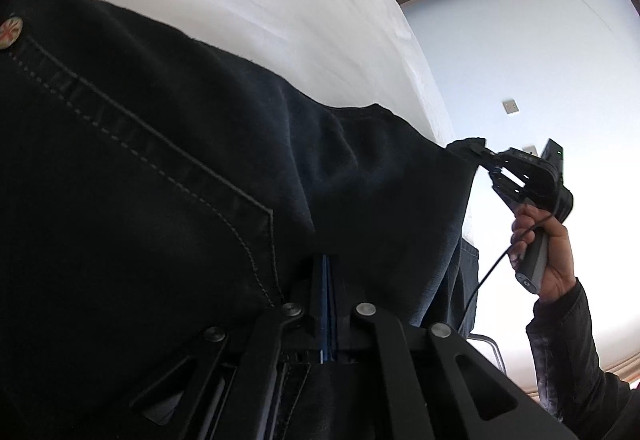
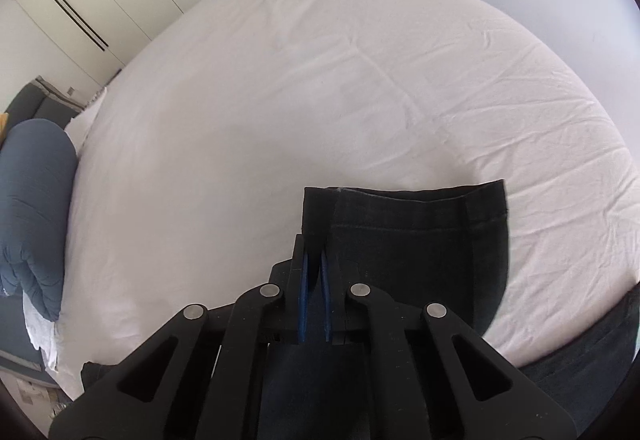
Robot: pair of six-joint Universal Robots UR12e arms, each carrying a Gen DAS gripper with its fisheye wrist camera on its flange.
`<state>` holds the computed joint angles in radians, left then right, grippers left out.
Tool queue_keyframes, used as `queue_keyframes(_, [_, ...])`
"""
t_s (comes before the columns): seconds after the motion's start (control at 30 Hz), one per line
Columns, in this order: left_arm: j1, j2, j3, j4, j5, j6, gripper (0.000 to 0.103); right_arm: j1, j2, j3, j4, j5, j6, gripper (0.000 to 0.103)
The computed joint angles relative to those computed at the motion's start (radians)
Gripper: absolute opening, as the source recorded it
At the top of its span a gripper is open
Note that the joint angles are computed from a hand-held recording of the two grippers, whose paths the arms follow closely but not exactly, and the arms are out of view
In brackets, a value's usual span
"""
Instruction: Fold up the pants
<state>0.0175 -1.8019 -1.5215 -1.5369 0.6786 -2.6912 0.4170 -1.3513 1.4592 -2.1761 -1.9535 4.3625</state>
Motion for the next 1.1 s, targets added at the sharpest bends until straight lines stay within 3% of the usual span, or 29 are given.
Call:
queue_keyframes(0.17, [-0.008, -0.007, 0.015, -0.012, 0.028, -0.01, 0.005, 0.056, -0.101, 0.114, -0.111, -0.108, 0.093, 0.003])
queue_keyframes(0.27, [-0.01, -0.014, 0.026, -0.023, 0.031, -0.029, 0.005, 0.11, -0.16, 0.173, -0.108, -0.204, 0.181, 0.003])
queue_keyframes(0.37, [-0.01, -0.017, 0.033, -0.036, 0.04, -0.033, 0.005, 0.183, -0.204, 0.202, -0.025, -0.291, 0.309, 0.002])
queue_keyframes(0.5, [-0.025, -0.017, 0.053, -0.041, 0.068, -0.057, 0.005, 0.266, -0.262, 0.253, 0.112, -0.368, 0.542, 0.002])
queue_keyframes(0.67, [-0.028, -0.013, 0.063, -0.035, 0.101, -0.071, 0.004, 0.317, -0.31, 0.343, 0.187, -0.332, 0.767, 0.002])
queue_keyframes(0.8, [-0.032, -0.002, 0.052, 0.004, 0.114, -0.113, 0.004, 0.326, -0.331, 0.433, 0.1, -0.29, 0.895, 0.002])
queue_keyframes(0.87, [-0.033, 0.007, 0.042, 0.021, 0.112, -0.127, 0.005, 0.332, -0.328, 0.437, 0.098, -0.301, 0.908, 0.002])
queue_keyframes(0.93, [-0.033, 0.016, 0.035, 0.032, 0.105, -0.128, 0.014, 0.346, -0.326, 0.425, 0.126, -0.319, 0.915, 0.002])
queue_keyframes(1.0, [-0.035, 0.025, 0.028, 0.046, 0.091, -0.123, 0.036, 0.356, -0.327, 0.428, 0.13, -0.338, 0.935, 0.002])
queue_keyframes(1.1, [-0.047, 0.039, 0.02, 0.08, 0.093, -0.117, 0.06, 0.378, -0.339, 0.43, 0.152, -0.357, 0.973, 0.002])
